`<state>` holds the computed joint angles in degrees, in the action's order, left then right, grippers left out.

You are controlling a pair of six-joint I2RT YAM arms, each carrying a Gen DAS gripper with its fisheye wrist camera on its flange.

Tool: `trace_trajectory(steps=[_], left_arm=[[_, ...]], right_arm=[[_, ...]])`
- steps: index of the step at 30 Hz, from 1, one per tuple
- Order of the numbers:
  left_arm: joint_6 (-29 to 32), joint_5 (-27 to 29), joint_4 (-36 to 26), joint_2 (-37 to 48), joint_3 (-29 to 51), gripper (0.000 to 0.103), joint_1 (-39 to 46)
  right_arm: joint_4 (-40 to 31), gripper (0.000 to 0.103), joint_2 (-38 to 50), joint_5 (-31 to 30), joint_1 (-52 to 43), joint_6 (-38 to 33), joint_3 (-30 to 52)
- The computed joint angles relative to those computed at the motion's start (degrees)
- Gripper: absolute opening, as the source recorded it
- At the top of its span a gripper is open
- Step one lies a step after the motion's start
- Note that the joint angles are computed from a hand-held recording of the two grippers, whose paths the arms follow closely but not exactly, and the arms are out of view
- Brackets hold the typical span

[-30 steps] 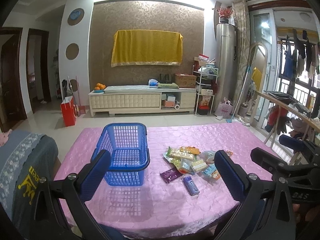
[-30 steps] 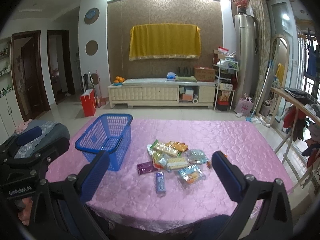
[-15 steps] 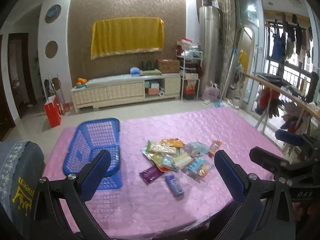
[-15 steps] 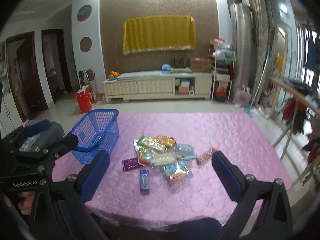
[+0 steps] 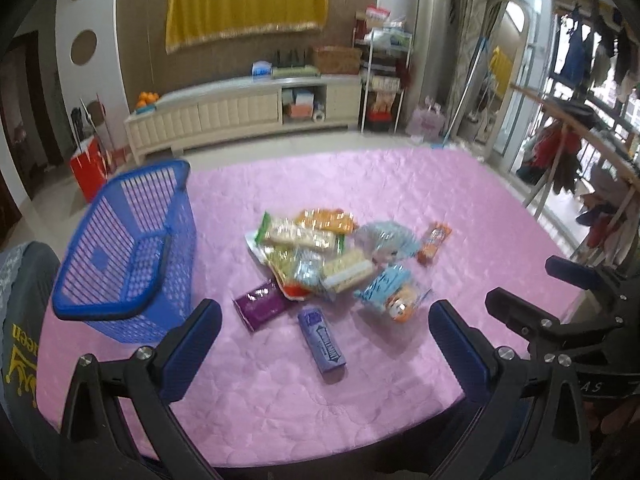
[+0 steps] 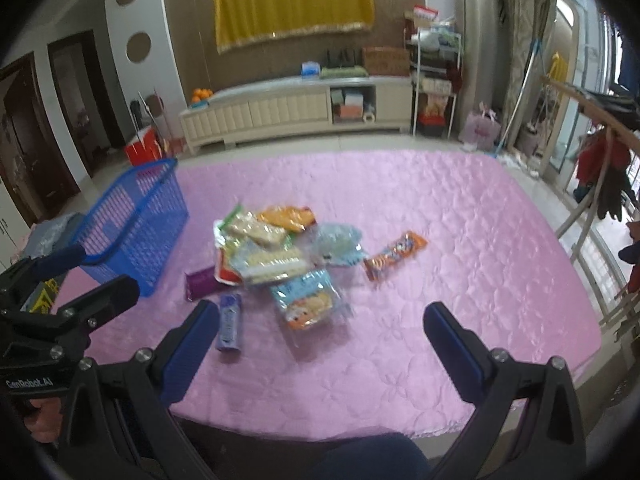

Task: Organize snacks
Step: 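Grasp the purple Doublemint gum pack with the left gripper while the right grasps the blue cake pack, then carry the gum pack and cake pack over the blue basket with both grippers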

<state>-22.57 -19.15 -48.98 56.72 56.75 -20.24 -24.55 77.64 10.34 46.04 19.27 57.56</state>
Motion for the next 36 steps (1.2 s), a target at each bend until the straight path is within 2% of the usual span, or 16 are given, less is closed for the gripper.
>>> trace_trajectory(steps=[10,13,16,20,23,24,32,33,34,36], left_arm=[[1.6,15.48,10.88,13.03,-7.56,0.102,12.18],[1.76,16.4,13.77,18.15,-8.39,0.1,13.92],[1.55,17.38,14.68,21.96,-8.18,0.091,14.71],[2.25,18.65,16.5,26.52,-8.01,0.09,15.31],[2.34,17.67,16.79,29.33,-7.2,0.076,14.76],[2.24,17.74,16.52,29.77,-7.02,0.067,14.71],[5.5,15.81,18.3,30.28,-8.16,0.05,14.79],[5.37,15.29,18.38,30.78,-7.64,0.042,14.4],[5.18,14.88,18.1,30.93,-7.16,0.031,14.02],[5.05,15.21,17.95,29.96,-7.84,0.03,14.68]], right_arm=[[5.18,0.103,15.14,-6.58,-4.82,-5.2,3.26],[6.1,0.103,18.79,-7.53,-5.75,-6.39,4.26],[6.97,0.103,21.94,-10.01,-6.99,-7.12,5.42],[7.08,0.103,23.8,-9.08,-6.83,-8.55,6.03],[7.89,0.103,24.37,-8.97,-6.85,-9.38,5.76],[7.94,0.103,24.44,-9.19,-6.86,-9.36,5.76],[7.95,0.103,27.43,-8.35,-6.21,-11.9,8.15],[7.65,0.103,27.92,-8.8,-6.18,-11.97,8.75],[7.26,0.103,28.48,-9.27,-6.09,-11.91,9.44],[6.28,0.103,29.69,-9.9,-5.73,-12.24,11.05]])
